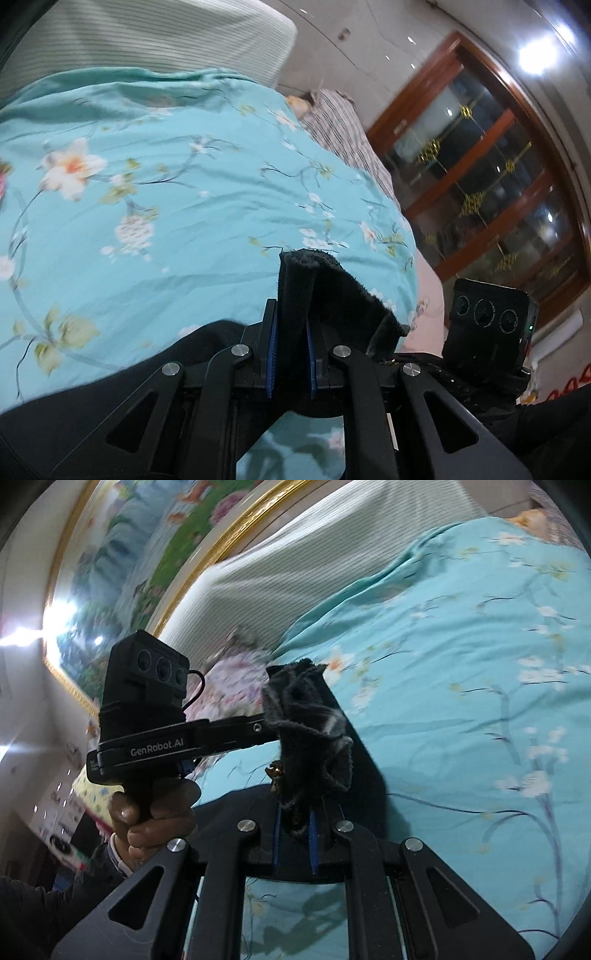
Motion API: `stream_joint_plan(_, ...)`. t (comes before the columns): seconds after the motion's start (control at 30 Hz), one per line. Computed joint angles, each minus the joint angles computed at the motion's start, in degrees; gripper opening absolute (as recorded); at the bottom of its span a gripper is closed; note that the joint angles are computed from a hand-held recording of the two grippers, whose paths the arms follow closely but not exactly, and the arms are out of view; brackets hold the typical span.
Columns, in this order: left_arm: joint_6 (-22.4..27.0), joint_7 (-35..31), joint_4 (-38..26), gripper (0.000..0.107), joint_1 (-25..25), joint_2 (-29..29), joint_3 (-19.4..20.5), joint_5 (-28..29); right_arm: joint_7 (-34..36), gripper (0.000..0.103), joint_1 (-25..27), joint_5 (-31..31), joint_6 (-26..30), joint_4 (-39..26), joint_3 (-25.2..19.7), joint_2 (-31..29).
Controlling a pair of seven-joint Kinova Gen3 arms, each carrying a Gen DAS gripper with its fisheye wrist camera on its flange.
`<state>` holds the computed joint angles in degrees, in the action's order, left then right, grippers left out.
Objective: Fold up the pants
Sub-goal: 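Grasp the cuff end with the right tool while the left tool grasps beside it, then lift the cuff end with both tools and carry it toward the waistband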
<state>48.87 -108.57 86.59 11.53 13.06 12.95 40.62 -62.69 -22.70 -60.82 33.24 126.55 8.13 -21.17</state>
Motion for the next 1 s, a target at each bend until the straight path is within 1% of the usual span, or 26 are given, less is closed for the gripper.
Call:
stream_joint_plan(0.1, -1.0, -2.8, 5.8, 0.012, -2.8, -3.5, -1.1, 3.9, 2.1, 0.013, -1.9, -1.8, 0.0, -0.9, -0.6, 2.5)
stream_joint_plan(0.17, -1.4, -4.3, 8.6, 0.011, -3.8, -4.8, -2.0, 6.1, 3.9, 0.013, -2.5, -3.3, 0.3, -1.5, -1.7, 4.6)
stream_joint_plan(0.27, -1.8, -6.0, 12.9, 0.009, -5.0, -6.8, -3.7, 8.6, 5.0, 0.013, -1.8, -3.9, 1.1, -2.2, -4.1, 6.5)
stream_joint_plan(0.43, -2.7, -7.4, 18.2, 0.009, -6.2, -8.5, -6.0, 10.7, 6.1, 0.013, -0.7, -4.8, 1.5, -3.2, -8.2, 10.6)
stream_joint_plan(0.53, -3.4, -9.1, 21.1, 0.009, -7.2, -8.6, -6.9, 12.9, 6.4, 0.013, 0.0, -4.6, 1.8, -3.8, -10.1, 12.9)
stream_joint_plan(0.6, -4.0, -9.0, 22.3, 0.009, -7.4, -8.6, -7.2, 13.0, 6.2, 0.014, 0.4, -4.2, 1.8, -4.3, -11.4, 14.2)
stream_joint_plan(0.7, -5.1, -8.1, 23.8, 0.009, -7.5, -8.5, -7.5, 12.3, 4.3, 0.016, 0.9, -1.8, 1.9, -5.5, -13.2, 16.4)
stream_joint_plan(0.77, -5.3, -8.5, 25.0, 0.009, -8.0, -8.5, -7.7, 13.1, 2.8, 0.018, 1.1, -0.2, 1.9, -6.1, -14.2, 17.3)
stream_joint_plan(0.87, -6.0, -8.5, 26.9, 0.009, -8.6, -8.8, -8.1, 14.0, 2.3, 0.029, 1.1, 1.0, 1.9, -6.7, -15.1, 18.4)
stream_joint_plan(0.93, -6.5, -7.7, 28.0, 0.010, -9.0, -9.1, -8.4, 14.2, 4.2, 0.042, 1.1, -0.4, 2.2, -6.6, -15.4, 18.7)
stream_joint_plan(1.0, -6.9, -7.0, 28.7, 0.010, -9.1, -9.6, -8.6, 14.3, 4.1, 0.046, 0.8, 0.0, 1.4, -6.7, -16.2, 18.7)
